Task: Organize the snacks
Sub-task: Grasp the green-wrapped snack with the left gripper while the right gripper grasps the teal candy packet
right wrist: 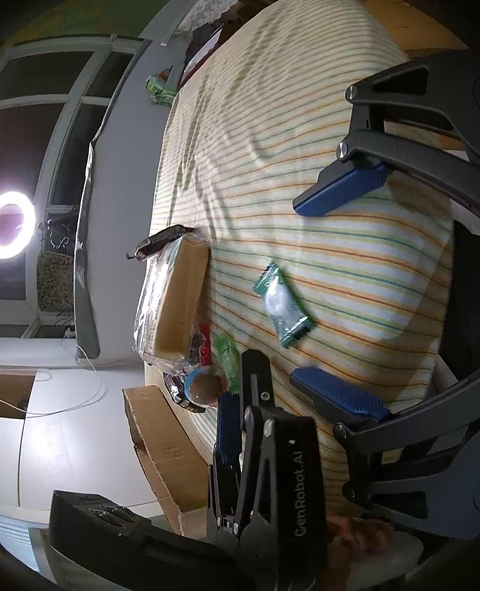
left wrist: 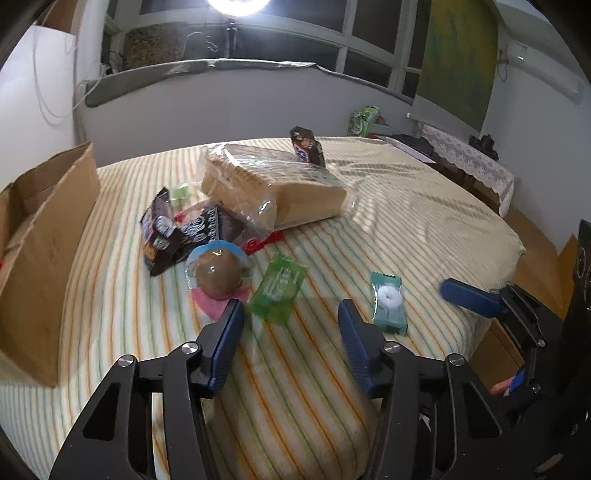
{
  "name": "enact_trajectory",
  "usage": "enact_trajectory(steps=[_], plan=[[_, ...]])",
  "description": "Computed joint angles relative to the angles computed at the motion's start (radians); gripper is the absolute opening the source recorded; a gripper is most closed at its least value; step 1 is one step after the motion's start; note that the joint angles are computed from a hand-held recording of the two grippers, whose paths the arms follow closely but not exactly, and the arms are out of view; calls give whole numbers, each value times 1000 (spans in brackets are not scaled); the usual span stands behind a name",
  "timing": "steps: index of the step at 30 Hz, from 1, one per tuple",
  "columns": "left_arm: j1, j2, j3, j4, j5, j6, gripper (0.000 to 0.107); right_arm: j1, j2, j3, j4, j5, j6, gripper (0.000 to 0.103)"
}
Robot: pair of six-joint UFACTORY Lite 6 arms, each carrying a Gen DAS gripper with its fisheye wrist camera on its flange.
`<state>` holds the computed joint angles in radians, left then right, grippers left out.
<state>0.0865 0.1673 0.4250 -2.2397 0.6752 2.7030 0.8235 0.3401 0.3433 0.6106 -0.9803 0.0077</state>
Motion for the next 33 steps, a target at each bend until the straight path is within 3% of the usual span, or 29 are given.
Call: enact_trajectory(steps=[3, 8, 10, 19, 33], plan=[[-12, 20, 24, -14, -9, 14, 50, -33, 26, 33, -31, 1, -25, 75], [-25, 56, 63, -48, -17, 26, 35, -59, 44, 62, -48, 2, -38, 50], [-22, 61, 69, -53, -22, 25, 29, -58, 43, 62, -40, 3, -46, 46], [7, 66, 78, 18, -4, -25, 21, -31, 19, 32, 3, -6, -59, 43], [53, -35, 14, 134, 5, -115, 20, -26, -78, -75, 51, -46, -28, 43]])
